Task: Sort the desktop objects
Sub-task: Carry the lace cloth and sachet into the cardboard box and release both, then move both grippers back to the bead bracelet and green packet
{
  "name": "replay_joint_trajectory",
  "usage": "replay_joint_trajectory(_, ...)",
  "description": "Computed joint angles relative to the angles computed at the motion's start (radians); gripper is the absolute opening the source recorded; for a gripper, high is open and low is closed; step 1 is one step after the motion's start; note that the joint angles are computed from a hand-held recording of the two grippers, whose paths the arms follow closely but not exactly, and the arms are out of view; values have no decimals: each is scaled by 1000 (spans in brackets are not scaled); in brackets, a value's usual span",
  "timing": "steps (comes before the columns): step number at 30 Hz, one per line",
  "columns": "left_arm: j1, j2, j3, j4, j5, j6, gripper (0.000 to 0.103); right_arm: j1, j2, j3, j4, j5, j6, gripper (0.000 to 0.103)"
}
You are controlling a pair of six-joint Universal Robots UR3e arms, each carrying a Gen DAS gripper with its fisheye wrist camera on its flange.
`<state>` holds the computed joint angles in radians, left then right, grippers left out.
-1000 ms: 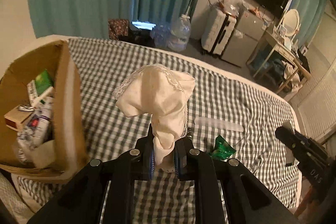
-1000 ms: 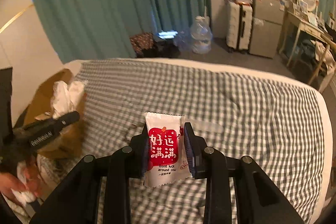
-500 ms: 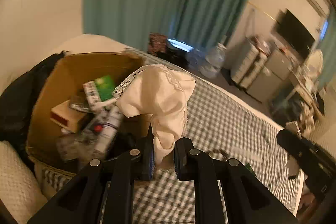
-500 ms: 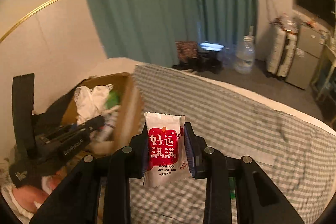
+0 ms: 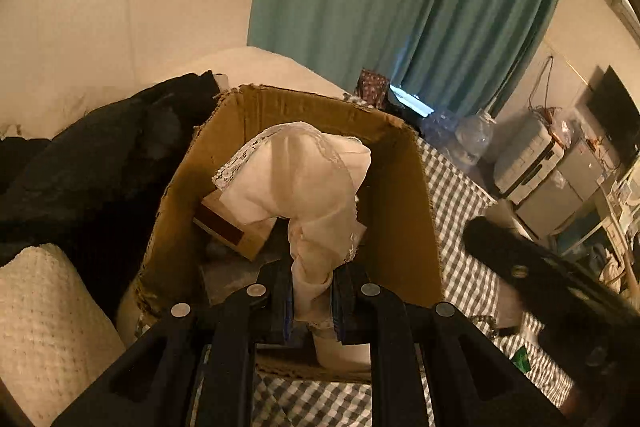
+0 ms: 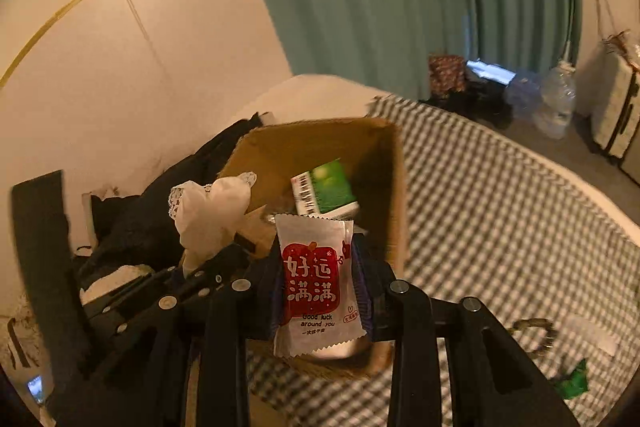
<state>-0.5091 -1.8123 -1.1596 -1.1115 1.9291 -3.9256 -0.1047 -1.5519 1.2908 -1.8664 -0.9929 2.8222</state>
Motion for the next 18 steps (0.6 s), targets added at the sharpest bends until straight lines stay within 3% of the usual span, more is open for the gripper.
replay_joint_trajectory(3,13,-12,-5,-19,14,-12,14,47,63,-35,-40,-26,59,35)
replay_joint_trajectory(5,25,-19,-7,-25,-3,-20,23,60,88,-51,-46,-16,71,47)
replay_joint_trajectory(6,30,-25,-3,-32,-13,-16,30,63,87,-47,-62,-20,83,58)
replay_joint_trajectory(8,23,-55,41,-70,-4,-22,65,63,99,-47,-106,-28,115,65)
replay_joint_trajectory(12,-6,-95,105,-109,48,-40,78,-1,99,-68,-78,37,120,67)
replay_joint_trajectory(18,-37,-112,173,-186,125,-115,80,-55,107,-149,6,83,104,67)
